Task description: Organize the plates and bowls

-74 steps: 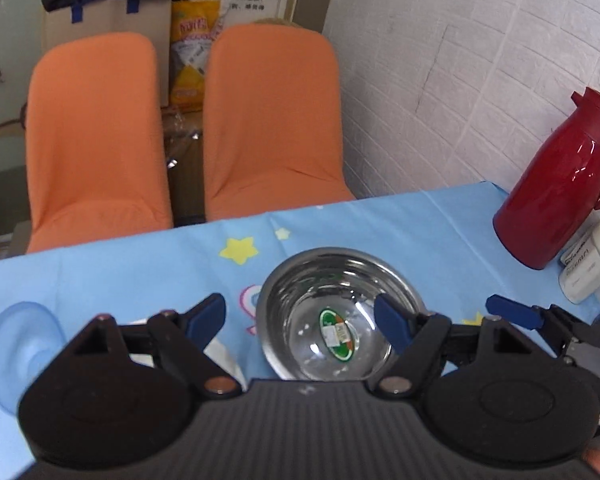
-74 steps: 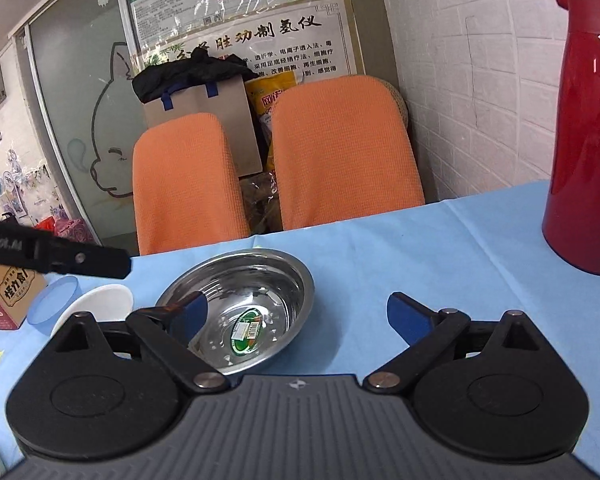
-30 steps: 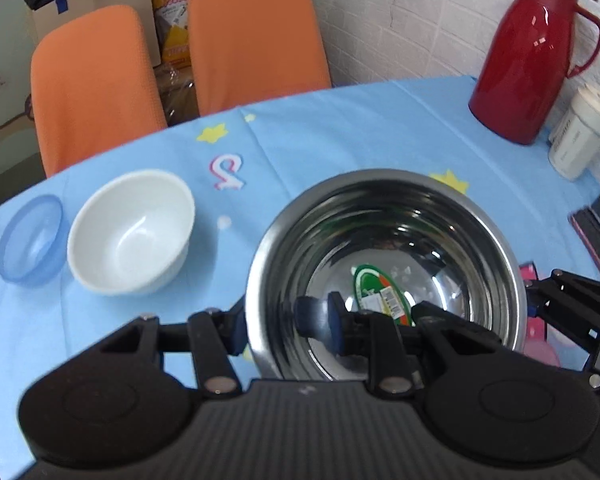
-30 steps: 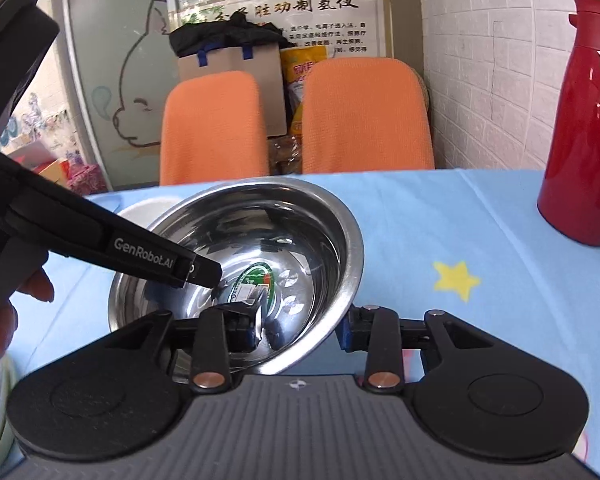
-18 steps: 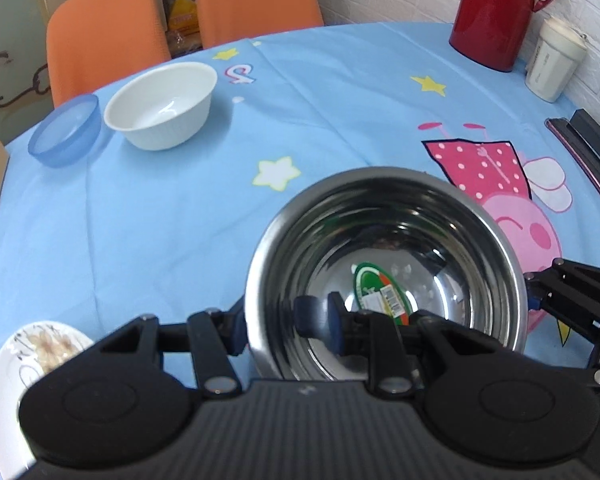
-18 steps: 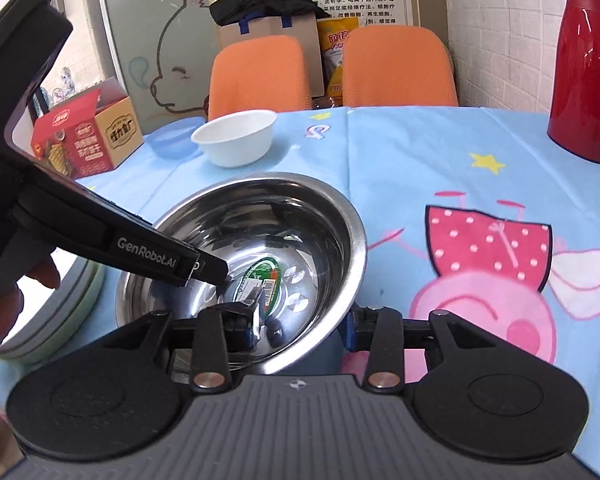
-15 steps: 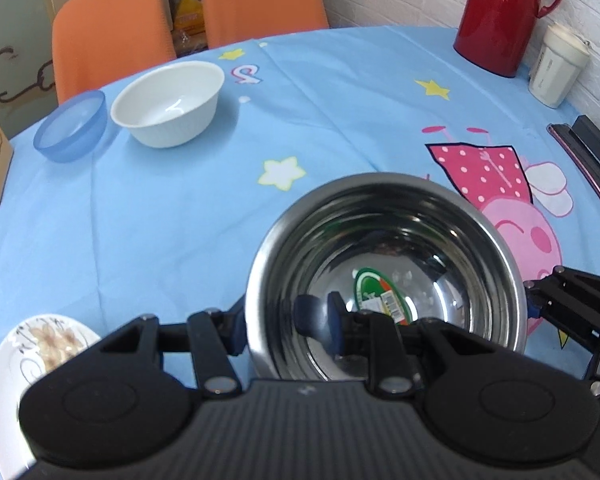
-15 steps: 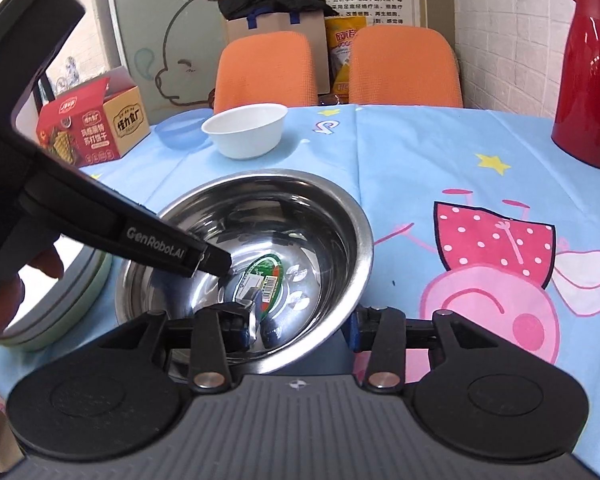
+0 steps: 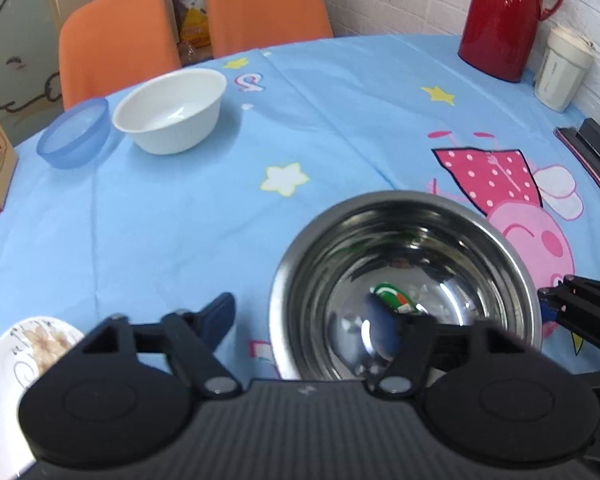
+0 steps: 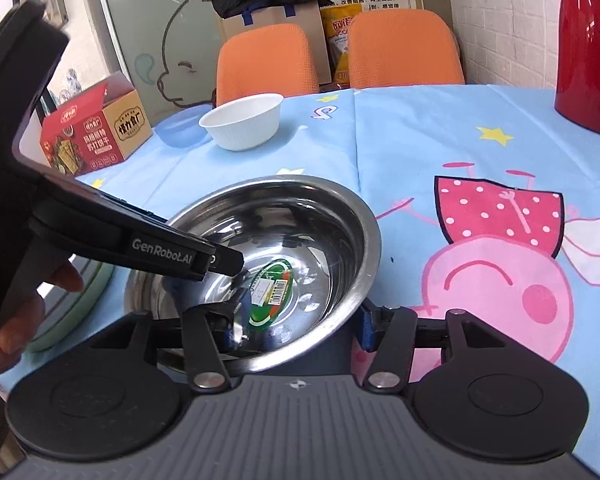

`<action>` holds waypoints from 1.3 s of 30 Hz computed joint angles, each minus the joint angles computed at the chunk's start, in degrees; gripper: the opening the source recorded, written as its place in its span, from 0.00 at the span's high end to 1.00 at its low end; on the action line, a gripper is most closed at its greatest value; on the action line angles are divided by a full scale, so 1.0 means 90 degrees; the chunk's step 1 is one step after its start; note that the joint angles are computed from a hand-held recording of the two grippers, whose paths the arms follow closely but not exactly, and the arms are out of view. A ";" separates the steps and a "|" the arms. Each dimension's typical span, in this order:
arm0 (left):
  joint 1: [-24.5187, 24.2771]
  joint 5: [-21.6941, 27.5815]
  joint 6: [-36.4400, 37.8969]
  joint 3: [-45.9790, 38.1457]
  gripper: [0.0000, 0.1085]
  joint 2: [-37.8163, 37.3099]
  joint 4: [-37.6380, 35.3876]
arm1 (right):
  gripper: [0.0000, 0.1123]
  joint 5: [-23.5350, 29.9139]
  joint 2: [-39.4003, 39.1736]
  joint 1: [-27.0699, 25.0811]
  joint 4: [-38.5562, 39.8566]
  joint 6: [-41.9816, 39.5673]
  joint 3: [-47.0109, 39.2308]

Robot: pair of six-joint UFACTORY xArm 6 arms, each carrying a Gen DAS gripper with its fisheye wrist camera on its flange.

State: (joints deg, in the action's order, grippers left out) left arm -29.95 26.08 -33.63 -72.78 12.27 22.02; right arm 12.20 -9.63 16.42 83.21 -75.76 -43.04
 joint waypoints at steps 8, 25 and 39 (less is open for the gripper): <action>0.0349 -0.0722 -0.1500 0.0975 0.09 -0.1048 0.1473 | 0.08 -0.0196 -0.0586 -0.0458 0.0777 -0.0406 0.0221; 0.1419 -0.1075 -0.0156 0.0942 0.08 -0.1287 -0.0439 | 0.08 -0.0056 0.0283 -0.0575 0.0254 -0.0566 -0.1213; 0.1748 0.0309 0.1270 -0.3240 0.08 0.2032 -0.3033 | 0.08 0.1150 0.3544 -0.0383 -0.3790 0.2484 -0.5149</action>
State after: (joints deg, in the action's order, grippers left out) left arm -14.22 28.86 -22.20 -101.94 30.56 -5.28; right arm 22.55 22.27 12.97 49.10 -53.41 -89.38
